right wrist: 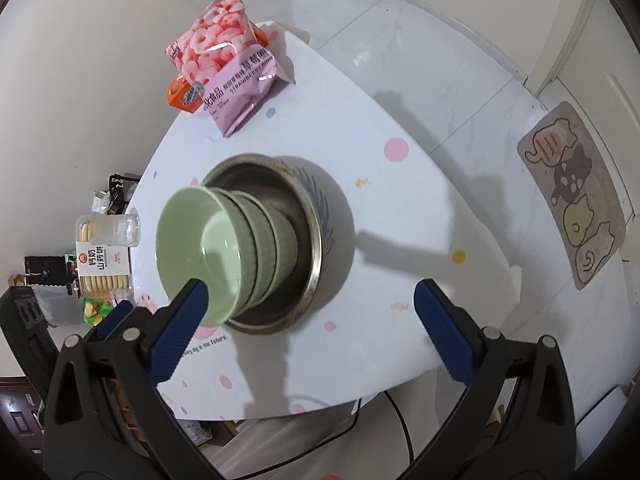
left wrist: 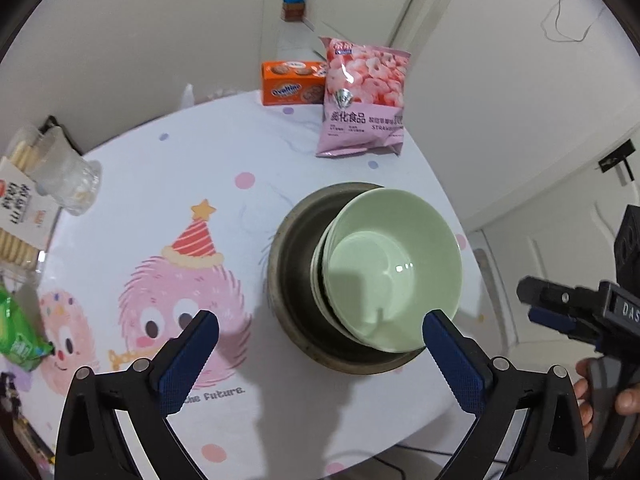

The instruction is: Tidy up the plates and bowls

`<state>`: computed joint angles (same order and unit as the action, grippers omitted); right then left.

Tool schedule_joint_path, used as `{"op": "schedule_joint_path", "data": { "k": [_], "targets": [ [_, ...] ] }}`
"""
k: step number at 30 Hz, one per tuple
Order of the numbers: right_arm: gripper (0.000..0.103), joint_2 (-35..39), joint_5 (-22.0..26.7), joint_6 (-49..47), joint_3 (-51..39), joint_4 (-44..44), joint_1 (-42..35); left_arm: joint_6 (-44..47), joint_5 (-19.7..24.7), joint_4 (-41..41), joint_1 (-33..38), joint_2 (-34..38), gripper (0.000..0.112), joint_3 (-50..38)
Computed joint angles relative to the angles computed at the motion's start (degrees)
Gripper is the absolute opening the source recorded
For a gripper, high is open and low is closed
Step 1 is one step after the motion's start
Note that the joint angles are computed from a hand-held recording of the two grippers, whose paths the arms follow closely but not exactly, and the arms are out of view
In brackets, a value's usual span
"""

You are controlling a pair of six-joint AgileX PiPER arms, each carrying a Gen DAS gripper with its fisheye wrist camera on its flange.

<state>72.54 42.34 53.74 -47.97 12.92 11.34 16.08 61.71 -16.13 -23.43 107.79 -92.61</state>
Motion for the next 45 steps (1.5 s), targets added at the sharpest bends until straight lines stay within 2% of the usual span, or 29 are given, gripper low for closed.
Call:
{"op": "schedule_joint_path", "data": {
  "k": [7,16,22,25,28,30,35,38,43,45],
  "targets": [
    [0.102,-0.7,3.5,5.0,-1.7,-7.3,4.2,-4.6,-3.3,4.9,-1.2,-2.7,0.103,1.9],
    [0.102,-0.5,3.5,0.1,-0.8,-4.7,2.2,-8.0,-5.1,7.7,-1.2,-3.1,0.103,3.6],
    [0.102,0.6,0.4,-5.6,1.2,0.3,-1.1,-6.6,-8.1,8.3,-0.5,-3.7,0.103,6.9],
    [0.102,2.5,-1.9,-9.6,2.5,4.3,-3.8,-4.1,-9.4,5.1,1.8,-2.8,0.103,8.5],
    [0.102,5.7,-4.7,-17.3,4.5,12.9,-7.9,-3.0,-8.7,3.4,4.1,-0.5,0.103,8.0],
    [0.102,7.2,-5.3,-19.1,5.1,15.0,-9.1,-3.0,-8.6,2.8,5.2,0.5,0.103,7.6],
    [0.102,10.3,-5.5,-22.1,4.6,17.7,-10.3,-1.7,-6.7,0.8,7.5,5.8,0.103,4.1],
    [0.102,12.6,-6.2,-23.9,3.6,19.1,-10.5,0.2,-4.6,-1.2,7.6,10.8,0.103,0.2],
    [0.102,16.7,-7.5,-27.8,2.9,22.3,-11.3,3.8,-3.5,-4.6,7.0,14.9,0.103,-2.4],
    [0.1,18.7,-7.7,-28.2,2.4,22.2,-11.5,4.7,-2.0,-5.6,7.4,16.8,0.099,-4.1]
  ]
}}
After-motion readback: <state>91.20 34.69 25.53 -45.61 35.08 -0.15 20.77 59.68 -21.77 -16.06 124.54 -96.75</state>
